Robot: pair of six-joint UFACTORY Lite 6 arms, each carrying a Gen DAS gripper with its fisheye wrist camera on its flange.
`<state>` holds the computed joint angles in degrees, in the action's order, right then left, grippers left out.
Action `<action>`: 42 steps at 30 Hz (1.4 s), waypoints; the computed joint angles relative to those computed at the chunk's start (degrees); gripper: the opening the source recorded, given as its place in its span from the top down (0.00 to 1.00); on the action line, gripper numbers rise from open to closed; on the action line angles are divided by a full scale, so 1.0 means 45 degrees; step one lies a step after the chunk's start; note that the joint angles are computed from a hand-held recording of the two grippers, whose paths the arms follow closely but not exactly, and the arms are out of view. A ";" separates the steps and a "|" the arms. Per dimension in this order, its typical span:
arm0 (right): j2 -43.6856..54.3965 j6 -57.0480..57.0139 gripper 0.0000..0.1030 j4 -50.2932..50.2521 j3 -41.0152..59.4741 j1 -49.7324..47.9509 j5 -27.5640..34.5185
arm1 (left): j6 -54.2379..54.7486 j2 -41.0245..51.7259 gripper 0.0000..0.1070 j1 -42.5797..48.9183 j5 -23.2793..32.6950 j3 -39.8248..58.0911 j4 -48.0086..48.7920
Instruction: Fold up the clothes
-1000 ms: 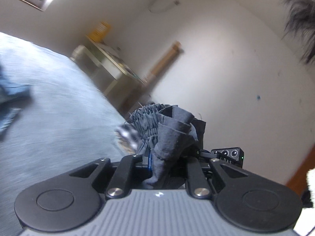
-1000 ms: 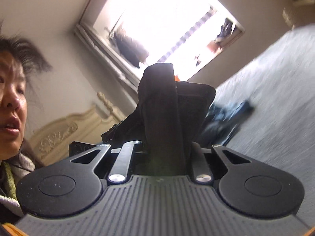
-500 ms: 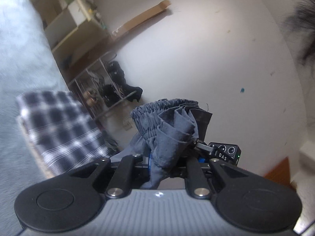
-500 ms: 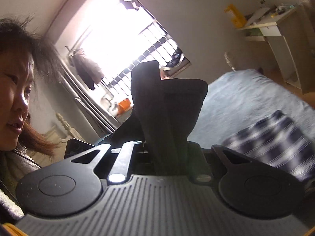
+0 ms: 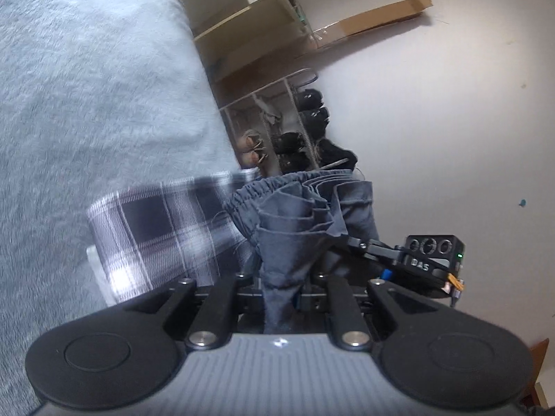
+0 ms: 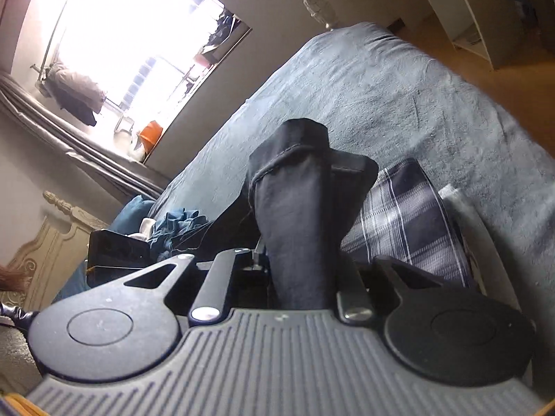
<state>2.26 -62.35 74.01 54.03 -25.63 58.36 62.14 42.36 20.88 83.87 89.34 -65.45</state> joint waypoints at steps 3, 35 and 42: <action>0.0928 0.0278 0.87 -0.0385 0.1136 0.0234 0.0158 | -0.0206 0.0474 0.88 0.0140 0.0179 0.0447 0.0029; 0.1197 -0.2228 0.67 0.3034 -0.0575 0.1481 -0.6074 | 0.5721 -0.3719 0.58 -0.1321 -0.4288 -0.3129 0.0790; -0.3217 -0.1159 0.65 0.2037 -0.4138 -0.2574 -0.6879 | 0.5711 -0.4253 0.40 -0.1097 -0.4042 -0.3343 0.0391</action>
<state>-12.22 -67.57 83.18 35.41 -37.21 27.40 87.84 23.22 15.95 65.68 74.29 -63.69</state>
